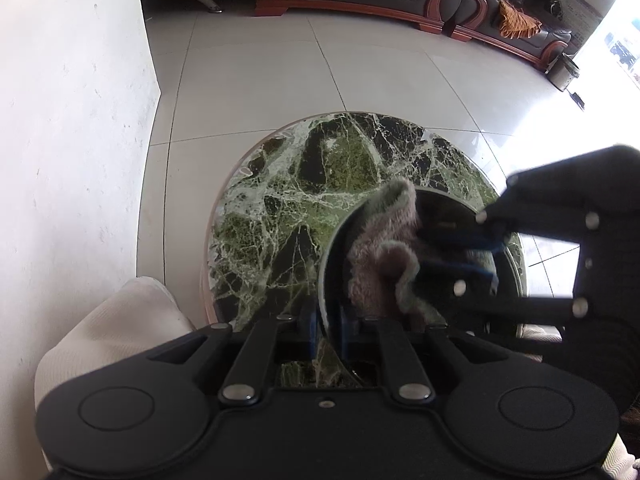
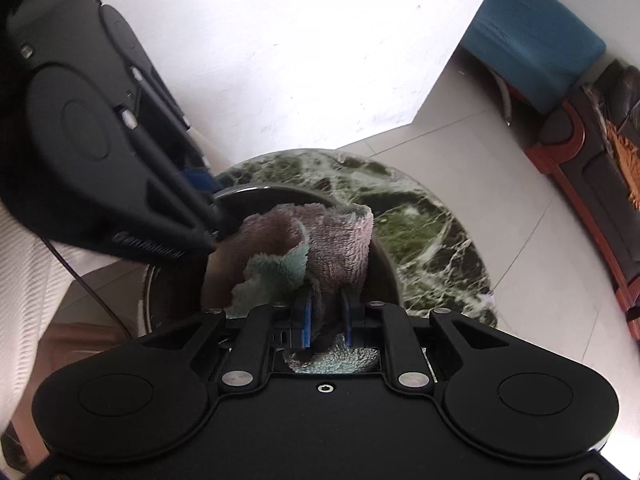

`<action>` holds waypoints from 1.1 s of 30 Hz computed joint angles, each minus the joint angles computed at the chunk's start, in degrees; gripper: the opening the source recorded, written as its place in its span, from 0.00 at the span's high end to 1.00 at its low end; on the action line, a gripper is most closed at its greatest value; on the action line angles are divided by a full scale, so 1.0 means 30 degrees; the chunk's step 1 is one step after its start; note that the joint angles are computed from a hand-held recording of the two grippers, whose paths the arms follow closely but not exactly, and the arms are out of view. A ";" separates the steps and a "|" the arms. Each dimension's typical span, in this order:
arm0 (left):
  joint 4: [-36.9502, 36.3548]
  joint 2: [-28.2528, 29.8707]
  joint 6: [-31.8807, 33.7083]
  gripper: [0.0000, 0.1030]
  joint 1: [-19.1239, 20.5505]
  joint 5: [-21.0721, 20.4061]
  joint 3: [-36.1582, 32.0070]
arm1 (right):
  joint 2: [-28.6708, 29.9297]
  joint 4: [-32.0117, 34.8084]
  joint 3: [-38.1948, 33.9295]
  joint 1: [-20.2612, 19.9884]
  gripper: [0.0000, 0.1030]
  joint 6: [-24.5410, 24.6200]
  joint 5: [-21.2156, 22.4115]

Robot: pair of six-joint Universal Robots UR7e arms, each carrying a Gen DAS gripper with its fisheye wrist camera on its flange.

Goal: Clean bowl
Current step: 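Scrub the bowl bottom with the towel in the right gripper while the left holds the rim, then push the towel deeper into the bowl with the right gripper while the left holds the rim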

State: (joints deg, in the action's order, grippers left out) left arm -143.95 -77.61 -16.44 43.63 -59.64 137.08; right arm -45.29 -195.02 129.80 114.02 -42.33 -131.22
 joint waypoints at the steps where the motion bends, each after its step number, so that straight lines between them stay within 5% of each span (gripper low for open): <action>1: -0.0097 0.0029 -0.0016 0.87 0.0008 -0.0027 -0.0007 | 0.0113 -0.0232 -0.0122 0.0001 0.86 -0.0719 -0.0065; 13: -0.1719 0.0967 0.0219 0.85 0.0889 -0.0119 -0.0643 | 0.1196 -0.1693 -0.1533 -0.0378 0.86 -0.4361 -0.0143; 27: -0.2044 0.0784 0.0583 0.87 0.1117 0.0040 -0.1035 | -0.1646 0.0568 0.0207 -0.0122 0.83 0.0192 0.1561; 33: -0.1925 0.0741 0.0224 0.88 0.1074 -0.0112 -0.0850 | -0.1108 0.1353 0.0112 0.0049 0.81 0.1331 0.1809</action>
